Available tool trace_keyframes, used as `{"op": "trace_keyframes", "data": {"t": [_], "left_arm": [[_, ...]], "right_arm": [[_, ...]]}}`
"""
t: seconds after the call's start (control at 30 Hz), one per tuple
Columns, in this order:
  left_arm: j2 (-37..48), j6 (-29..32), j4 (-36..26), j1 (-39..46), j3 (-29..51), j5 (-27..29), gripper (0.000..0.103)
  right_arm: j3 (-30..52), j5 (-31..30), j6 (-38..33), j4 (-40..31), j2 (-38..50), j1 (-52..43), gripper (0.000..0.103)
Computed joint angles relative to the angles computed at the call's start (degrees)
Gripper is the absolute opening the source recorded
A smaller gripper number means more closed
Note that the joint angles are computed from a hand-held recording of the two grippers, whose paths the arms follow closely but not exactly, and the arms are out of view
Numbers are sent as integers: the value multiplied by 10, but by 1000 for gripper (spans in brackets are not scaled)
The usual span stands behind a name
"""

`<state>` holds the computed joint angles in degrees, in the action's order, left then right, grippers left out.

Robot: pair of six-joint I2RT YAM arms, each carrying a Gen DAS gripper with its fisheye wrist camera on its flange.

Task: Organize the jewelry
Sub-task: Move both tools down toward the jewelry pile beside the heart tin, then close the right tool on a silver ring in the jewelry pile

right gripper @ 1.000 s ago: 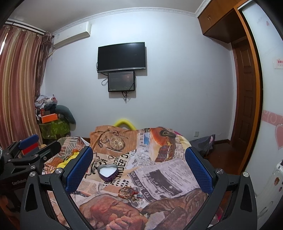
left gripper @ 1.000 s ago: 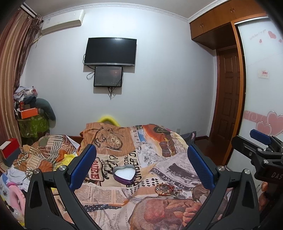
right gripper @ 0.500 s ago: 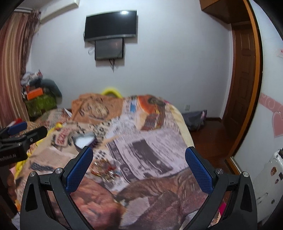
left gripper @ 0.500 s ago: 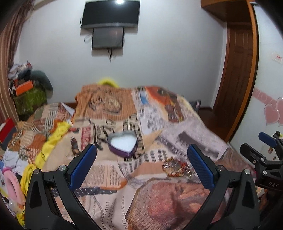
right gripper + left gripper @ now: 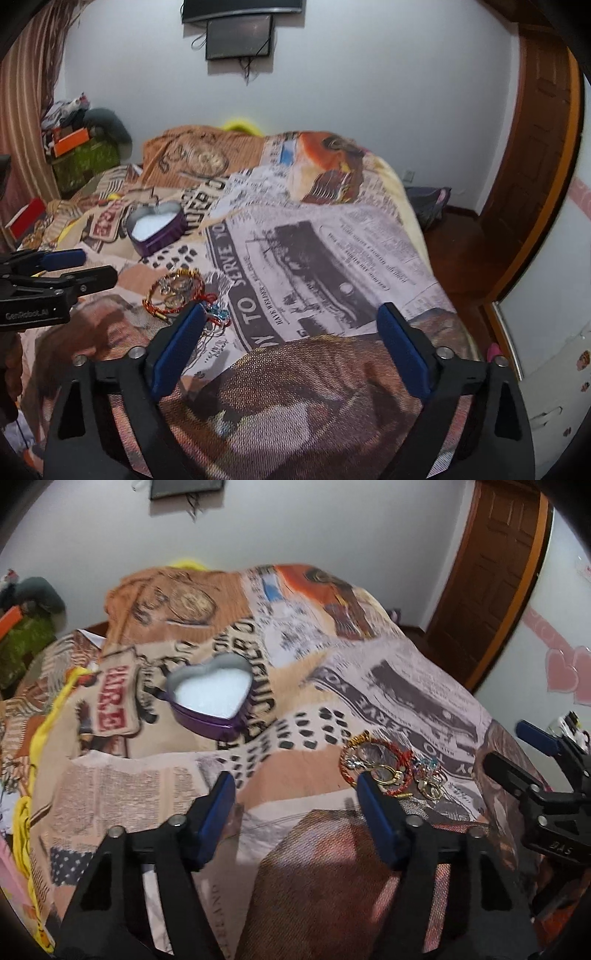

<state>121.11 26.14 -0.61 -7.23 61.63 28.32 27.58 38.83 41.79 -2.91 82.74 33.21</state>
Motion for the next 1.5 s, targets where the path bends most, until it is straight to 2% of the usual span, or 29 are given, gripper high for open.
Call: {"op": "trace_keyframes", "data": {"t": [0.2, 0.3, 0.43, 0.57, 0.67, 0.8, 1.03, 1.23, 1.5], "left_arm": [[51, 19, -109, -20, 86, 13, 38], [63, 14, -133, -25, 108, 15, 38], [73, 12, -170, -28, 137, 24, 34], [72, 15, -161, -38, 140, 10, 25], [63, 27, -150, -42, 128, 6, 13], [48, 51, -146, -47, 107, 18, 7], [65, 50, -151, -59, 123, 4, 7], [99, 47, -195, -53, 175, 12, 7], [102, 62, -197, -67, 185, 4, 7]], "right_arm": [[-3, -61, -49, 55, 20, -36, 71], [-4, -89, -60, 73, 31, -49, 64], [-3, -113, -69, 82, 40, -63, 61], [-4, -119, -72, 88, 42, -65, 61], [-8, -123, -71, 95, 41, -67, 61], [-13, -133, -72, 107, 41, -76, 61], [-16, -144, -73, 123, 47, -80, 61], [-20, -145, -69, 126, 45, -77, 61], [-22, -173, -72, 129, 45, -89, 61]]}}
